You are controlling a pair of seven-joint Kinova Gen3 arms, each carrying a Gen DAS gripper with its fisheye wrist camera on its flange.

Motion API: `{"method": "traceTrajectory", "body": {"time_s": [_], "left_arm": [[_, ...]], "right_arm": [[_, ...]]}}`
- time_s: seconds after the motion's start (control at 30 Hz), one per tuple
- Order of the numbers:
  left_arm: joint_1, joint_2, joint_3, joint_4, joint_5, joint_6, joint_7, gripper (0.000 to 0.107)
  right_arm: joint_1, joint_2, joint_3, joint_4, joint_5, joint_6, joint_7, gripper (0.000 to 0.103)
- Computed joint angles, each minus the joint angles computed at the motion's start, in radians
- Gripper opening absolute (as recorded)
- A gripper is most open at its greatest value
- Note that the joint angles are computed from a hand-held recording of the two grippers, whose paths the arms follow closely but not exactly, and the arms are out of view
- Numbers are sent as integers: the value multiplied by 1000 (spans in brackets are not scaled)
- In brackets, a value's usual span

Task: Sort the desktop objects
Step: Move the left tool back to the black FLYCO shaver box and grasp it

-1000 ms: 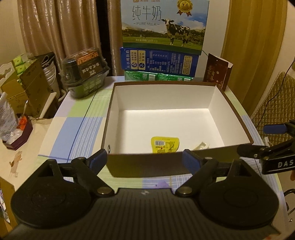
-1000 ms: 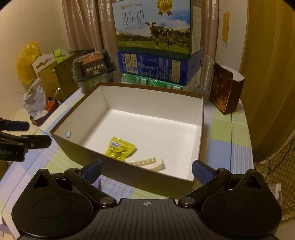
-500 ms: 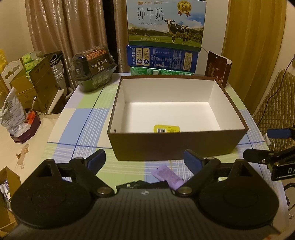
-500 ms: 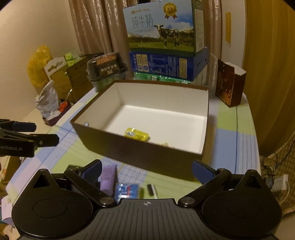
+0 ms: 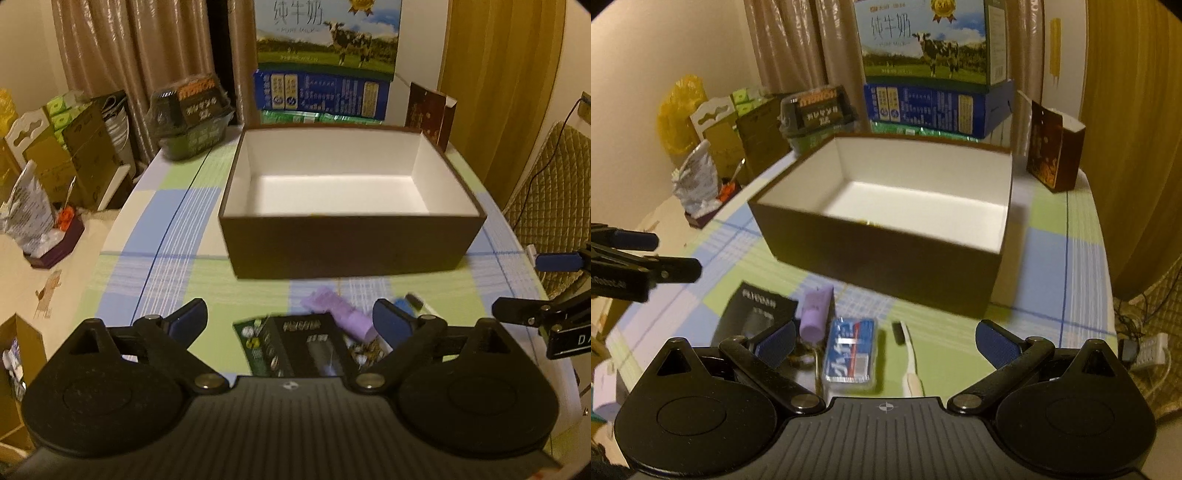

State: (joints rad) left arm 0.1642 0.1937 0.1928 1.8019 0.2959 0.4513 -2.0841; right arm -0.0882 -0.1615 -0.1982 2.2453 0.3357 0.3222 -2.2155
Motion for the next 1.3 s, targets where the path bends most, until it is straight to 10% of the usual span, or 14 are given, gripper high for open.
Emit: {"method": "traceTrajectory", "body": {"time_s": [0.63,1.3], "left_arm": [[60,32,-38,71,-154,39,149,94],[328,170,-158,7,-523,-15,505,95]], "right_arm": [[-33,14,14,76,-4,70,-98,101],[-16,57,108,116,-89,29,18,101]]}}
